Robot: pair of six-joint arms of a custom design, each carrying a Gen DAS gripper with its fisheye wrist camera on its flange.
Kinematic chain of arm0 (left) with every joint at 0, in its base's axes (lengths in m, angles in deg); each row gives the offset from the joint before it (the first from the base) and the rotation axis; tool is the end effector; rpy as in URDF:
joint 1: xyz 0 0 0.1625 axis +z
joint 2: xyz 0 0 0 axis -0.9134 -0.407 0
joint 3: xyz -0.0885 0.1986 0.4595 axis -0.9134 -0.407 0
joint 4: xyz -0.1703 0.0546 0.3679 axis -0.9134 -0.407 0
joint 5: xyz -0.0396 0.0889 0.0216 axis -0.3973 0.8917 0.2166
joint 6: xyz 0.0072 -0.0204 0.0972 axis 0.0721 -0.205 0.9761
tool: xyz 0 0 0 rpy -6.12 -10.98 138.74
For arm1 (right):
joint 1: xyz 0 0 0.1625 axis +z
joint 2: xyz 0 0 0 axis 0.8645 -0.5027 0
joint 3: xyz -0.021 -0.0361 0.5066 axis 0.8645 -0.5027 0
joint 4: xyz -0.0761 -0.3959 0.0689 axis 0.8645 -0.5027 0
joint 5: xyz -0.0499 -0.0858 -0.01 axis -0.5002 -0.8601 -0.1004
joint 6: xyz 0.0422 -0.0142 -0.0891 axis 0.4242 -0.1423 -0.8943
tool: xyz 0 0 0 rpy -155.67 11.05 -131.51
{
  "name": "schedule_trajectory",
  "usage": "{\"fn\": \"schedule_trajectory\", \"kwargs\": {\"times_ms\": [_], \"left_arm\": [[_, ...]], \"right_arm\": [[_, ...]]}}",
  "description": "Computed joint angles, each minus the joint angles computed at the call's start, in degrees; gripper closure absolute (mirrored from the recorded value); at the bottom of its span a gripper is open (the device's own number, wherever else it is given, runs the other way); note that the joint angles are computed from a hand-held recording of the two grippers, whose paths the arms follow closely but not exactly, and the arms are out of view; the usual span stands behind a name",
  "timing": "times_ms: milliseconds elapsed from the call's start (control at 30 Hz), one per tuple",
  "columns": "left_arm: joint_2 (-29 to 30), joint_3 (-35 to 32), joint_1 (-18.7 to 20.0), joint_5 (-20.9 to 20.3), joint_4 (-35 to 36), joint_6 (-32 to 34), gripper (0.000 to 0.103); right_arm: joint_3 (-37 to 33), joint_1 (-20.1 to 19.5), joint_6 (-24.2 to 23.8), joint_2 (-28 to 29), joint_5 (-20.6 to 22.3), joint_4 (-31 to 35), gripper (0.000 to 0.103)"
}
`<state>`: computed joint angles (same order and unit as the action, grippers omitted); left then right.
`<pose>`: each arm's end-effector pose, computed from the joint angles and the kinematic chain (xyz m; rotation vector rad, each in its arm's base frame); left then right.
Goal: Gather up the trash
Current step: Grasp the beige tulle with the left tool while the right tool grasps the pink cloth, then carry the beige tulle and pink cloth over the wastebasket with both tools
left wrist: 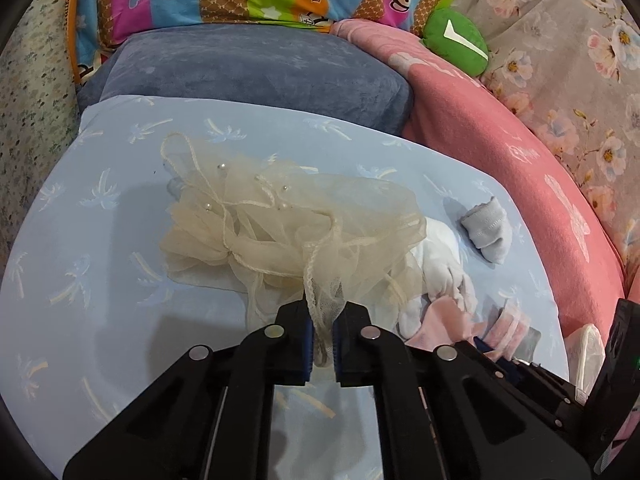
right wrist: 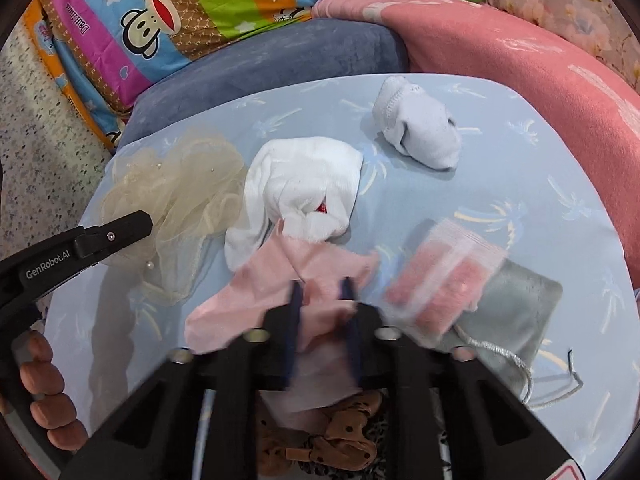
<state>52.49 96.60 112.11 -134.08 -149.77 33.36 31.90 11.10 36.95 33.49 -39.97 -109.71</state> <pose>-0.3361 -0.6434 -0.1529 0.1323 2.5213 -0.8729 -0.1171 -0.6724 0.2314 0.3677 -2.5098 0.6140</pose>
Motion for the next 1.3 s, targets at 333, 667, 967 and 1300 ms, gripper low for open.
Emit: {"fn": "schedule_trajectory", "kwargs": {"times_ms": [333, 667, 967, 1300], "left_arm": [[-0.9, 1.3, -3.2, 0.8, -1.6, -0.1, 0.1], [-1.4, 0.1, -8.5, 2.3, -2.8, 2.7, 0.1], [1.2, -4.8, -12.8, 0.4, -3.2, 7.4, 0.1], [6.4, -12.9, -16.3, -5.0, 0.4, 11.0, 0.1]], "right_arm": [[5.5, 0.0, 0.7, -6.9, 5.6, -0.9, 0.095], [10.1, 0.2, 0.1, -16.4, 11.8, -1.8, 0.099], [12.1, -2.9, 0.2, -24.4, 16.0, -1.7, 0.099], [12.1, -12.4, 1.3, -32.5, 21.4, 0.0, 0.099]]}}
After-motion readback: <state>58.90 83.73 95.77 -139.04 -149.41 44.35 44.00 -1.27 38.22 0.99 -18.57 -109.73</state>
